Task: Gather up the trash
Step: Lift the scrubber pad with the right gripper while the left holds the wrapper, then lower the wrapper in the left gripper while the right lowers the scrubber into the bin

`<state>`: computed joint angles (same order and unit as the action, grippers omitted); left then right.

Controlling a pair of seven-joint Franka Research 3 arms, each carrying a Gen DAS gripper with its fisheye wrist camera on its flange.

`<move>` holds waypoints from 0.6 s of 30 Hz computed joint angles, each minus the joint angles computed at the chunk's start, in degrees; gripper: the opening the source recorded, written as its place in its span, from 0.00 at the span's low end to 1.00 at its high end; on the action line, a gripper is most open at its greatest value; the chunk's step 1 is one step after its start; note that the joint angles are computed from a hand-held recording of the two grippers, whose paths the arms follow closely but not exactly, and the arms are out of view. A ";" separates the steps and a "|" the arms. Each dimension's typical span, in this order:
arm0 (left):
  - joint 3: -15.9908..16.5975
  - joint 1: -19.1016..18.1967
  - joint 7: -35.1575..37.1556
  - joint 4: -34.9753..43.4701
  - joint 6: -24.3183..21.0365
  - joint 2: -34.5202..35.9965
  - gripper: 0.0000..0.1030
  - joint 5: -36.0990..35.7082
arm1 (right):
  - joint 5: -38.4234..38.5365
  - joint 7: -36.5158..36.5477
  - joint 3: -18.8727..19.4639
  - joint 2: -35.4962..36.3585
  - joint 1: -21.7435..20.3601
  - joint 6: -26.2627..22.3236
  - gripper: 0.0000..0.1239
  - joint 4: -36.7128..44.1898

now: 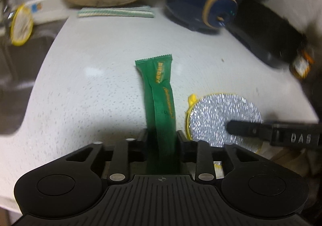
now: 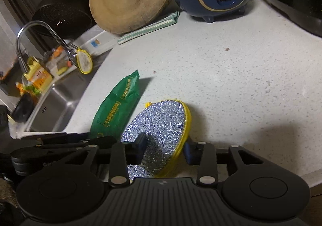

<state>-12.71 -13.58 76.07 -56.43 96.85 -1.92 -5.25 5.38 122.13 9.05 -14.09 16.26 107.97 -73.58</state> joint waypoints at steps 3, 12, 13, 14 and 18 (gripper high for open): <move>0.75 0.69 -1.93 -3.69 2.72 -2.27 0.21 -1.94 | 0.05 -0.08 0.14 0.55 0.22 0.22 0.27 0.52; 2.46 1.52 -0.47 -9.85 5.24 -9.75 0.19 -1.05 | -2.95 -2.01 2.53 4.97 2.84 -1.54 0.13 9.25; 3.07 1.71 -0.28 -11.22 5.72 -11.24 0.19 -1.53 | -3.93 -2.08 3.18 6.25 3.59 -2.42 0.12 11.46; 3.81 1.92 -0.19 -13.04 6.29 -13.14 0.19 -2.15 | -4.70 -2.02 3.58 7.21 4.37 -3.10 0.12 13.13; 6.59 2.73 -0.18 -19.47 7.43 -20.08 0.19 -3.16 | -9.07 -1.46 5.58 12.70 9.46 -6.85 0.12 22.00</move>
<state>-6.12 -10.85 75.89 -75.90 104.28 -22.00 -8.41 -3.69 120.67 14.64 -1.39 25.73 101.11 -51.59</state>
